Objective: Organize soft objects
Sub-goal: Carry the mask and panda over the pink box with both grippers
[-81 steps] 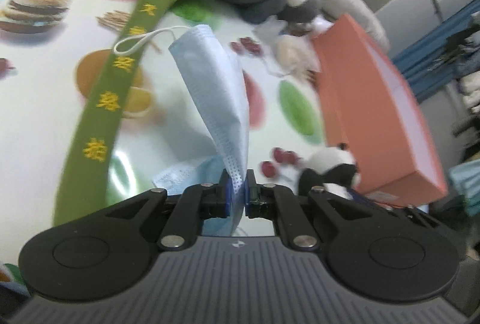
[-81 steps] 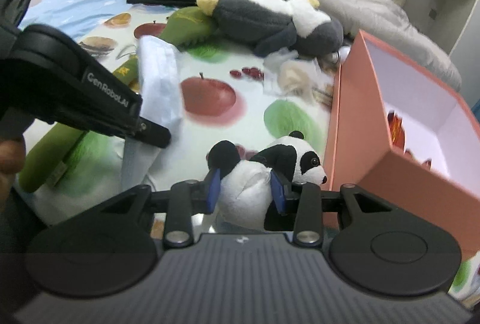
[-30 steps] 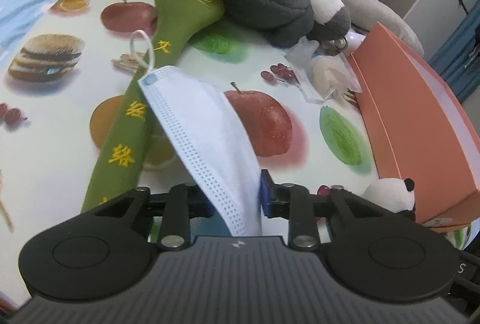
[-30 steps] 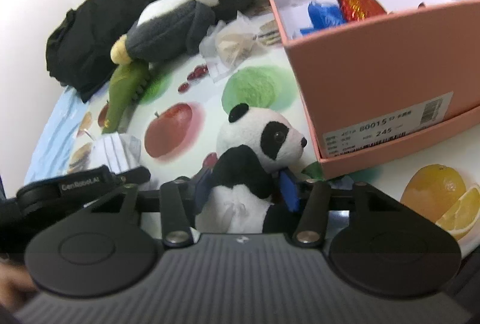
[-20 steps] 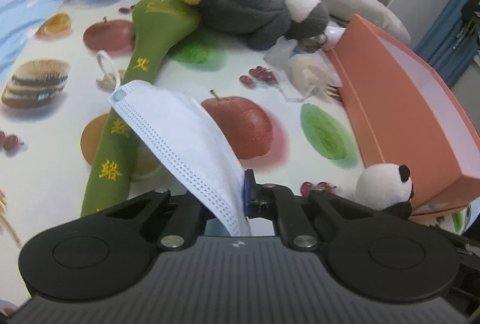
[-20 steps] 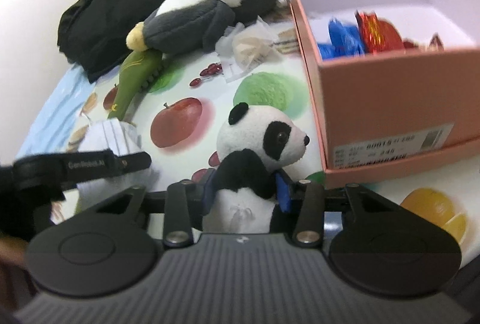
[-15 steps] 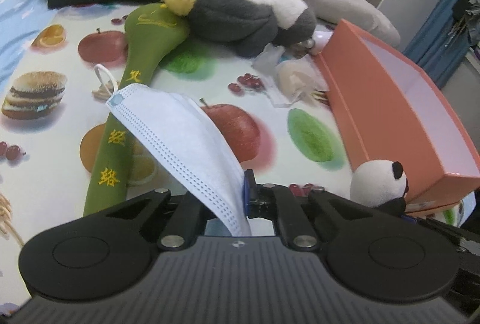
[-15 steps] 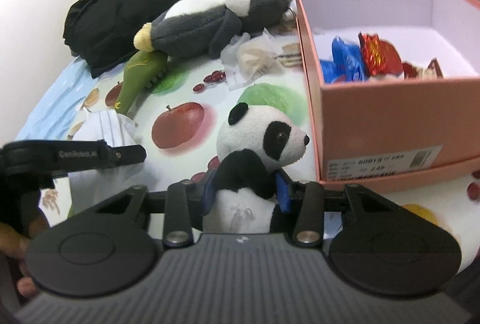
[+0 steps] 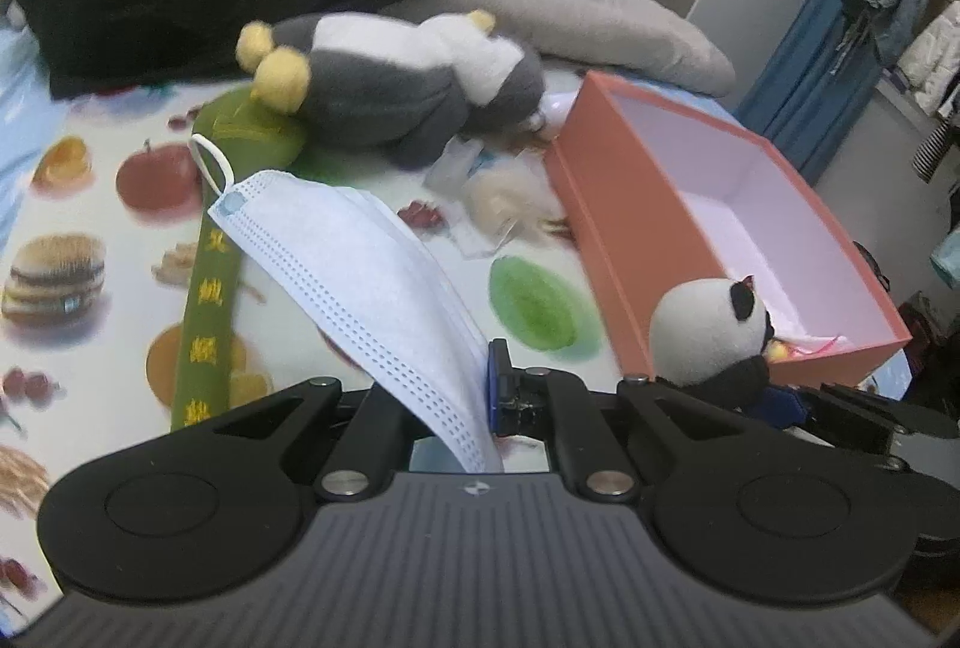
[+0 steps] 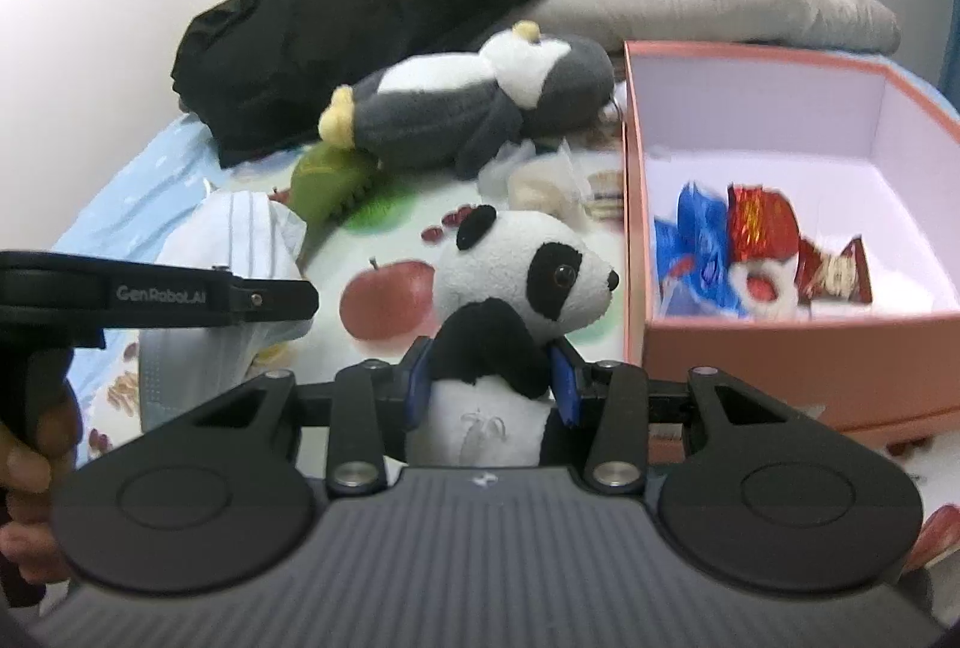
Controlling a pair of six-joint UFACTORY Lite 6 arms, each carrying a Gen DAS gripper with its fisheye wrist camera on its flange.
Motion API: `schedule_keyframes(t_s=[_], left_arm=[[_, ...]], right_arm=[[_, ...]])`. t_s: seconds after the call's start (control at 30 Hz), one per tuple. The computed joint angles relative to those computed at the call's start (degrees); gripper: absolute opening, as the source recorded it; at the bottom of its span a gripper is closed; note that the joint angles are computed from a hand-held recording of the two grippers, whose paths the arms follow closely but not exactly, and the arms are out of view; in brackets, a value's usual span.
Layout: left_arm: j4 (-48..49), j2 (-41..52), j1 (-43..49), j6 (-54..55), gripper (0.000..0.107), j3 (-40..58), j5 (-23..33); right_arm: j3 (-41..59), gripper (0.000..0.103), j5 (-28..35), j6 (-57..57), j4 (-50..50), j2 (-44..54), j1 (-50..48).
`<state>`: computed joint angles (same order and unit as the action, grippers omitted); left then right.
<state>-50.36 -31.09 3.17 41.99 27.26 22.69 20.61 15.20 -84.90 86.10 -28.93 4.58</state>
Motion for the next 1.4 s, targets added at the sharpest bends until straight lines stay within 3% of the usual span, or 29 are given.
schedule_keyframes(t_s=[0.33, 0.8, 1.13, 1.4], left_arm=[[6.2, 0.9, -3.5, -8.0, 0.007, 9.1, 2.2], [12.0, 9.0, -14.3, -18.6, 0.007, 26.1, 0.2], [24.6, 22.1, -24.3, -32.2, 0.007, 44.8, -1.3], [25.0, 42.2, -28.3, -34.0, 0.007, 65.4, 2.2]], right_arm=[[5.8, 0.044, 2.6, 9.4, -11.3, -1.3, -3.9], [18.1, 0.044, 8.7, 5.9, -13.3, 1.3, -14.3], [32.0, 0.044, 18.2, 2.3, -12.5, 11.5, -29.2], [44.0, 0.044, 23.0, 3.5, -17.1, 24.7, -37.5]])
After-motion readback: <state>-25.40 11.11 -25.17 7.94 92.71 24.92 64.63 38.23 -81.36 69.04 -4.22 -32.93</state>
